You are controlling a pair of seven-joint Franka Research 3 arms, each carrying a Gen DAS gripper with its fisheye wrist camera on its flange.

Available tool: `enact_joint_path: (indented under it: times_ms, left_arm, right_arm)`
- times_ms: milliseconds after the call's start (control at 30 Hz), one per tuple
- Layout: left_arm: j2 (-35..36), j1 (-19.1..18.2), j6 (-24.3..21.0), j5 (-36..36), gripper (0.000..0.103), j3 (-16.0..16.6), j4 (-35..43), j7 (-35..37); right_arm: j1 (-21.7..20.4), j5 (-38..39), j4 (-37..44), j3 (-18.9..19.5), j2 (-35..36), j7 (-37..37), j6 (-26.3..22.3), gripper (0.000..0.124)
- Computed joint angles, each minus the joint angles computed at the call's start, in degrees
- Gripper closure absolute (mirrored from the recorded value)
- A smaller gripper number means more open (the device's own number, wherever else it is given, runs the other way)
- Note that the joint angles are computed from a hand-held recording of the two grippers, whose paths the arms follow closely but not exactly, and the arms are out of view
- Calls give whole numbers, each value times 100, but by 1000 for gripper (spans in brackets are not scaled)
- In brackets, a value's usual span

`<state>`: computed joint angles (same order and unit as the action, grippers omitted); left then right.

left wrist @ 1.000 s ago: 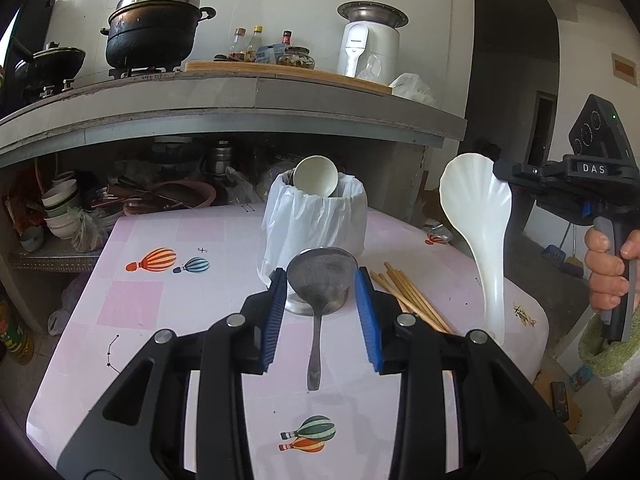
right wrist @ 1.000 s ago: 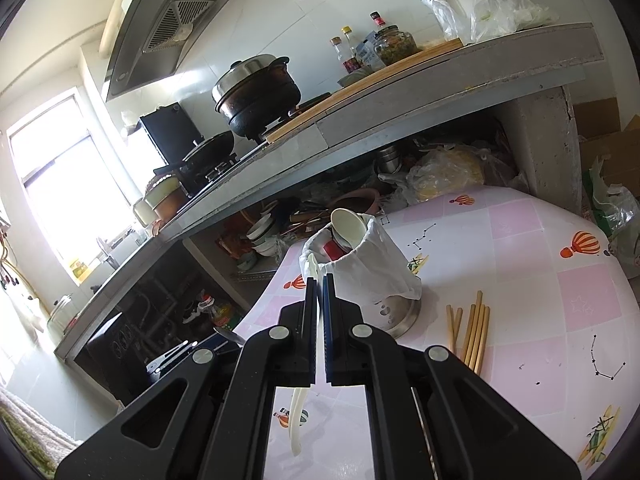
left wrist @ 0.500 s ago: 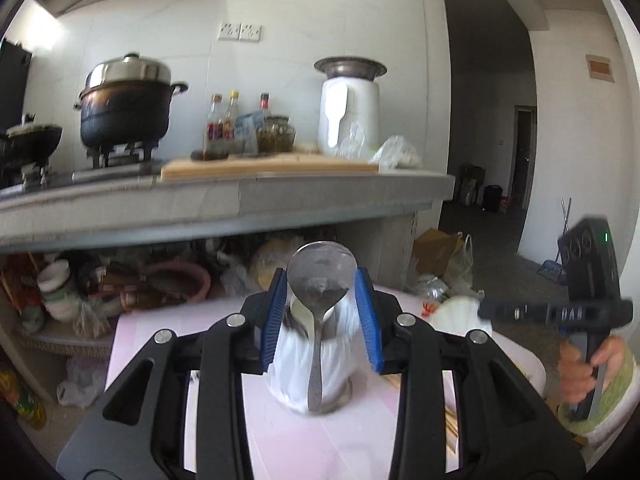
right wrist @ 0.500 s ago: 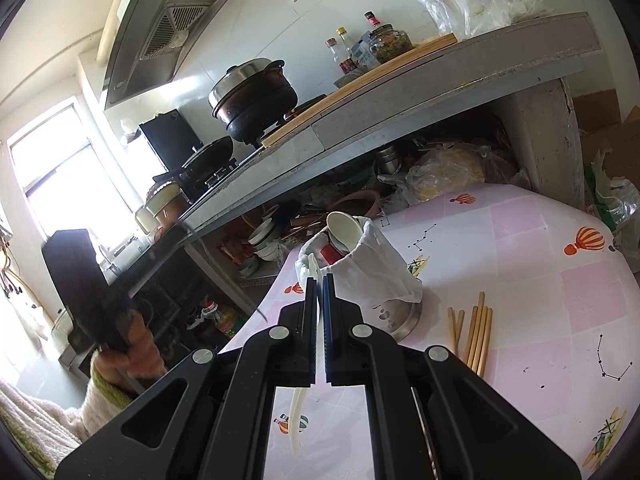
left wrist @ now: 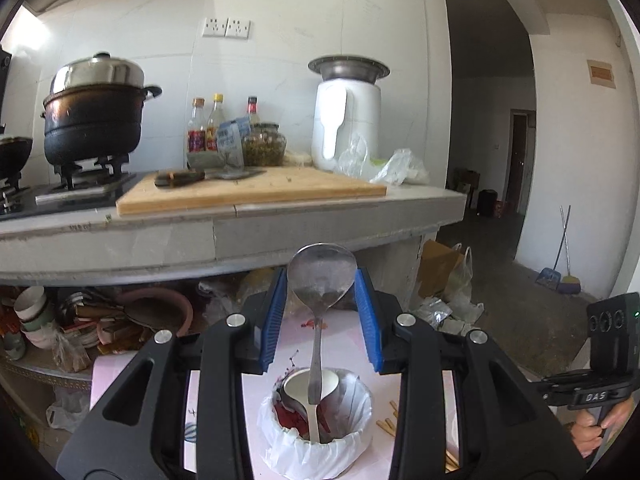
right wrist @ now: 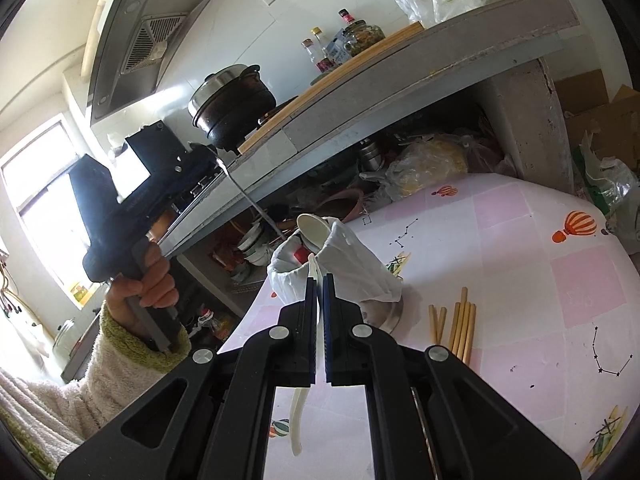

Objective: Organize utensils
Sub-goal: 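Carry the steel spoon over the holder, lower it in, open the left tool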

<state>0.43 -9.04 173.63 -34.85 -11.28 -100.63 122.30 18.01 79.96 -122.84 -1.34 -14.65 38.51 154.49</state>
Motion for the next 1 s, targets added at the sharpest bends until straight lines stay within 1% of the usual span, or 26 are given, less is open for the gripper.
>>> enact_joint_path:
  times_ms: [67, 167, 333, 433, 767, 833, 867, 933, 1000]
  left_arm:
    - [93, 17, -75, 308, 70, 12, -20, -330]
    - [193, 82, -137, 559, 70, -17, -71, -634]
    - [288, 232, -201, 639, 70, -103, -172, -838]
    - [337, 290, -261, 805, 70, -115, -241, -1040]
    - [568, 471, -705, 1306, 70, -136, -232, -1741]
    - [543, 519, -644, 1257, 70, -164, -307, -1785]
    - [523, 565, -645, 1119, 69, -200, -330, -1689]
    - [449, 617, -652, 836, 62, -240, -398, -1515]
    - [311, 603, -570, 711, 58, -209, -544, -1446]
  right_arm:
    - [-11, 4, 13, -15, 33, 2, -25, 121]
    - [-34, 4, 43, -21, 74, -3, -66, 121]
    - [-63, -18, 106, -6, 124, 4, -125, 121]
    - [-63, -39, 107, 18, 120, 12, -114, 121]
    - [-4, -259, 95, 63, 18, 131, 50, 121]
    - [13, -351, 107, 71, 8, 197, 87, 121]
    - [24, -386, 119, 69, 9, 218, 102, 121]
    - [48, -436, 164, 62, 21, 244, 123, 121]
    - [66, -495, 311, 55, 81, 250, 117, 121]
